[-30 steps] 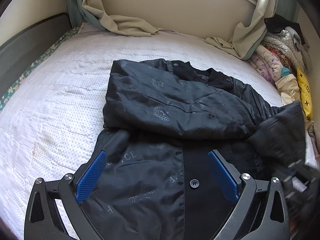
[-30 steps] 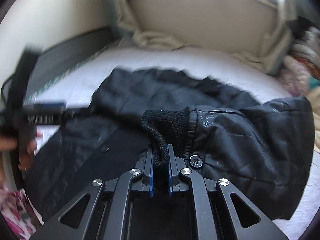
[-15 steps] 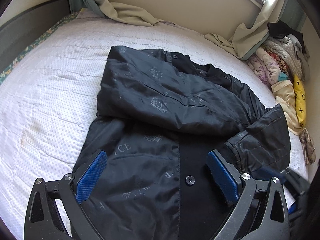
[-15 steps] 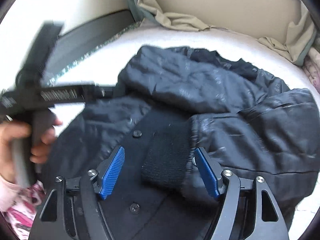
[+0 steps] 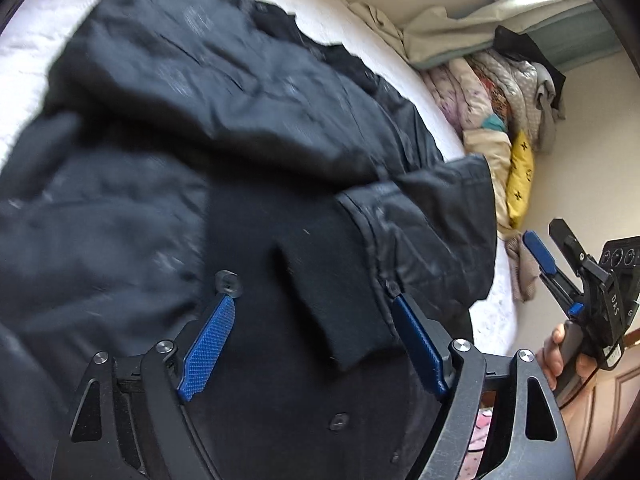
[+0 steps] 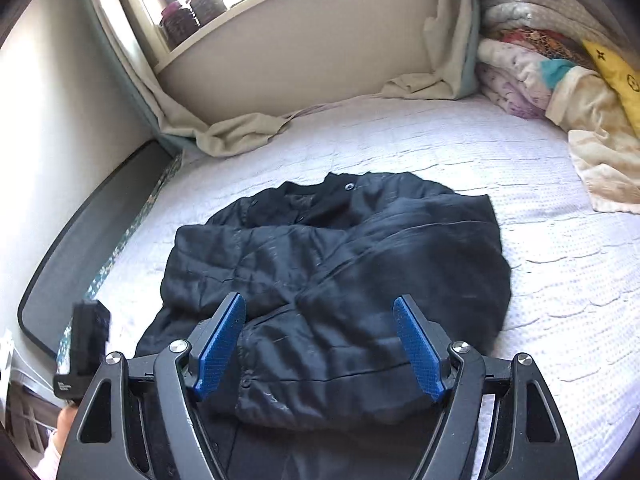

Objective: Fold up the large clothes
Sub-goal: 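Grasp the knit cuff with the left tool and straighten it on the coat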

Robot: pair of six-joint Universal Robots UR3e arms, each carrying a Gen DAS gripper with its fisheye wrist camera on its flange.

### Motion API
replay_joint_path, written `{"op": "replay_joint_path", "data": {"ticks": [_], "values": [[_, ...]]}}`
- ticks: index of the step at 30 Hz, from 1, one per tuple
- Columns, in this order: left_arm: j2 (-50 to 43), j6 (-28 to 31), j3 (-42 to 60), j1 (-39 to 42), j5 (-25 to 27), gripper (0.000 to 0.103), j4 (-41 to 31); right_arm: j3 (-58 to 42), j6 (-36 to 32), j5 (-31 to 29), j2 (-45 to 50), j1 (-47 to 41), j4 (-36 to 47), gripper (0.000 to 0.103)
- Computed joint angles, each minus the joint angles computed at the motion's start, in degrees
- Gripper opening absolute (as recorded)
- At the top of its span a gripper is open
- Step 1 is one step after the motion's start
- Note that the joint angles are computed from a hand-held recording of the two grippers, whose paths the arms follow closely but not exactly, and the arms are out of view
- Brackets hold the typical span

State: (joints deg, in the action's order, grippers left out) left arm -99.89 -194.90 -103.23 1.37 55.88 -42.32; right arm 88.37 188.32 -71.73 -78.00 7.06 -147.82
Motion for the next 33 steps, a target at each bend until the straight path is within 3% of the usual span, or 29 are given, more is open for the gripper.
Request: {"op": "replay_joint_path", "data": {"ticks": [4,9,10,11,12,14,15,17,24,33], "values": [[-1.77,-0.33,0.56,-1.34,-0.52,0.081,1.02,0.60,0.09,0.26,0.00,-0.01,-0.30,0.076],[-4.82,0.15,2.57,-2.65,-1.22,0.054,1.12,1.73,-0.30,0.82,-1.35,-0.75,0.40,0.077],[-5.35,0.62,3.06,-2.97,-1.11,0.042,0.84,1.71,-0.18,0.95,-1.41,-0.84,0.54,0.077],[-5.98,1.05,3.58,-3.16,-1.24,0.035,0.55,1.71,-0.02,0.94,-1.38,-0.84,0.57,0.077],[-6.32,1.12,3.69,-3.10,-1.30,0.035,0.64,1.55,0.01,0.94,-1.21,-0.82,0.74,0.077],[-6.66,1.26,3.06,-2.39,-2.46,0.016,1.70,1.19,0.09,0.74,-0.79,-0.59,0.97,0.077],[-6.91,1.44,2.90,-1.93,-3.51,0.012,2.06,0.97,0.07,0.59,-0.53,-0.49,1.13,0.077],[-6.06,1.25,1.99,-1.38,-4.10,0.010,3.31,0.60,0.07,0.39,-0.08,-0.41,1.31,0.077],[5.79,4.75,0.48,0.54,1.70,0.010,3.03,0.66,1.34,-0.15,-0.40,-1.24,0.68,0.077],[16.26,7.24,-3.11,10.57,6.92,0.010,-2.50,1.08,2.38,-0.93,-0.75,-2.34,0.84,0.077]]}}
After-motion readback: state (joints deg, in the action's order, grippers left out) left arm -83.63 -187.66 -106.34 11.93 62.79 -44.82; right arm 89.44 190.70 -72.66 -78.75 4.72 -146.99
